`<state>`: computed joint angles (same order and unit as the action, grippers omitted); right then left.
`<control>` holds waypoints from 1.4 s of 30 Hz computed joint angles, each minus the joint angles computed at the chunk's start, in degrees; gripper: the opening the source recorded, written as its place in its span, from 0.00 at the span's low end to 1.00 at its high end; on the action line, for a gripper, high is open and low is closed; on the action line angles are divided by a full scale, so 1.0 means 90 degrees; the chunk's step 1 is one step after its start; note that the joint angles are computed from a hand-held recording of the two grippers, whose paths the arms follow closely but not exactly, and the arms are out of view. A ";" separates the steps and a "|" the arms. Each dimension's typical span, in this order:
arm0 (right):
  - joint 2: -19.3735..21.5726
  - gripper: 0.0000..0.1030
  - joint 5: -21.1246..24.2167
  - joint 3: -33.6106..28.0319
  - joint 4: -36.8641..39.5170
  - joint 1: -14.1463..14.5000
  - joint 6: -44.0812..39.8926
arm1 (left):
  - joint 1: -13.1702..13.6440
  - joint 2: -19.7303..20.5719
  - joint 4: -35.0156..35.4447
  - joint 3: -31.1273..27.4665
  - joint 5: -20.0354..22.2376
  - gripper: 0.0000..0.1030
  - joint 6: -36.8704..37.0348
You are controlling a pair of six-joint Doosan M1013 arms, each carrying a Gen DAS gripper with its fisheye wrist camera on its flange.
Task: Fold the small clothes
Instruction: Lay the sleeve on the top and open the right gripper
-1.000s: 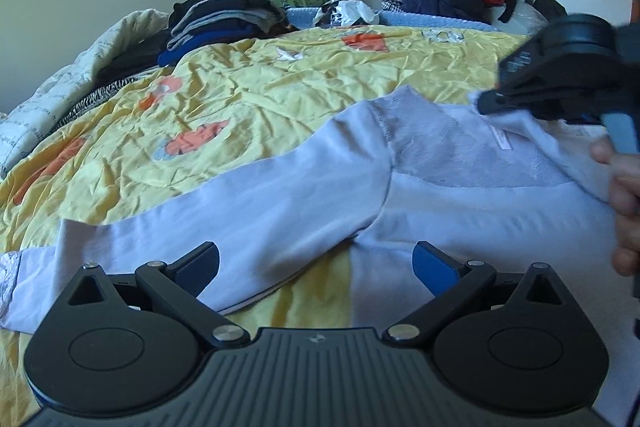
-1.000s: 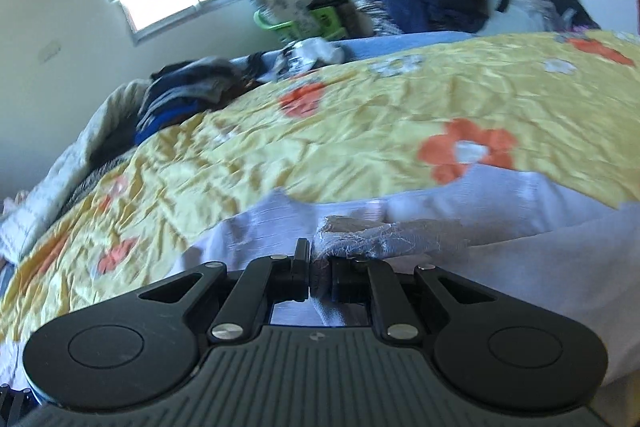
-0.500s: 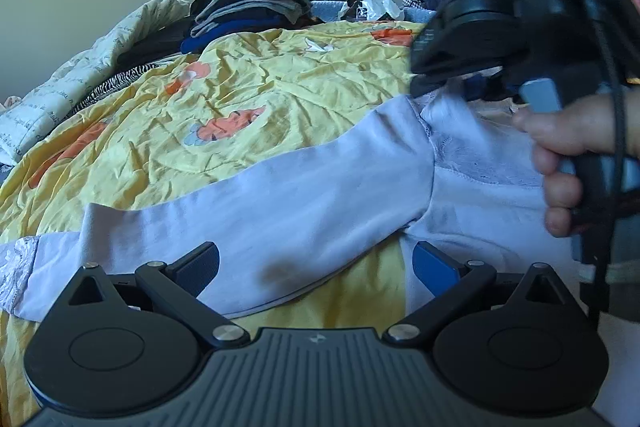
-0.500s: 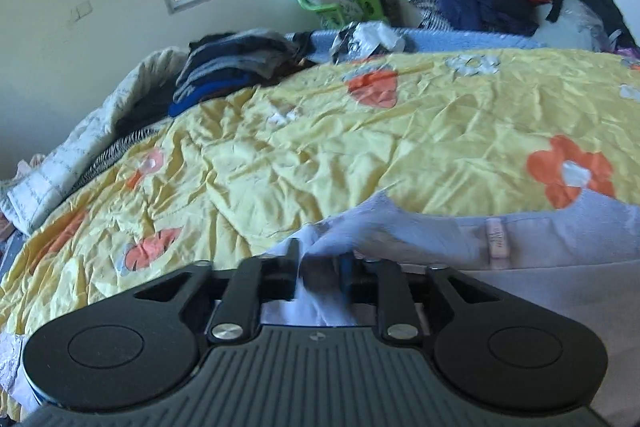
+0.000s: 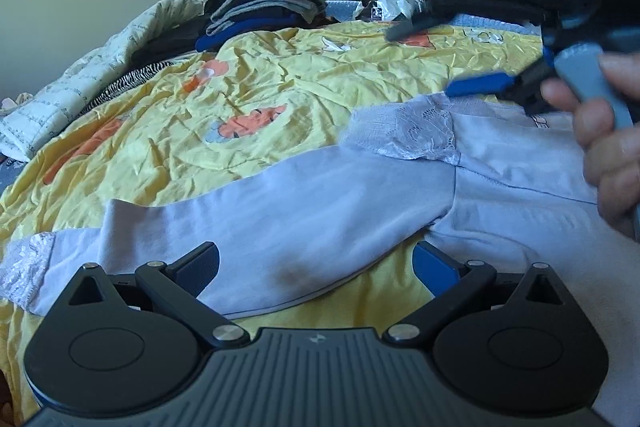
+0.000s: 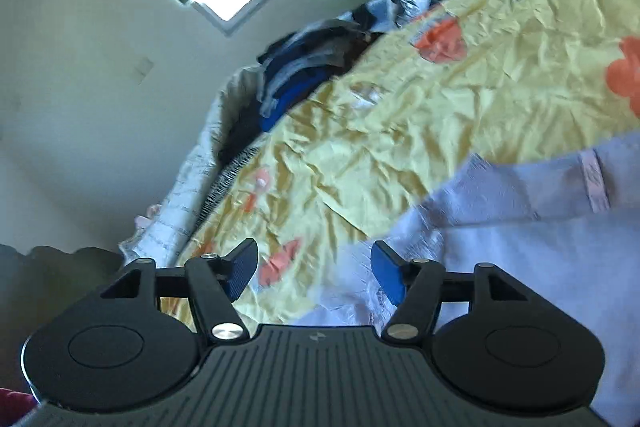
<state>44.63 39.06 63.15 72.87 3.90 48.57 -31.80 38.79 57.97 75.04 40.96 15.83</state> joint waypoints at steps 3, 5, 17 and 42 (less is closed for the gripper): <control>0.0041 0.66 0.0122 -0.0030 -0.0473 0.0027 0.0380 | 0.0003 -0.0010 0.0020 0.0008 0.0069 1.00 -0.0074; 0.0180 0.66 0.0374 -0.0248 -0.1141 0.0067 0.0996 | 0.0021 -0.0004 -0.0101 -0.0019 0.0086 1.00 -0.0009; -0.0176 0.76 -0.0336 0.0212 -0.2151 0.0197 0.1170 | 0.0026 -0.0043 -0.0247 -0.0005 0.0168 1.00 -0.0089; -0.1306 0.79 -0.2103 0.2598 0.0865 0.0001 -0.2778 | 0.0460 -0.0847 0.1218 0.1293 -0.0998 1.00 -0.3402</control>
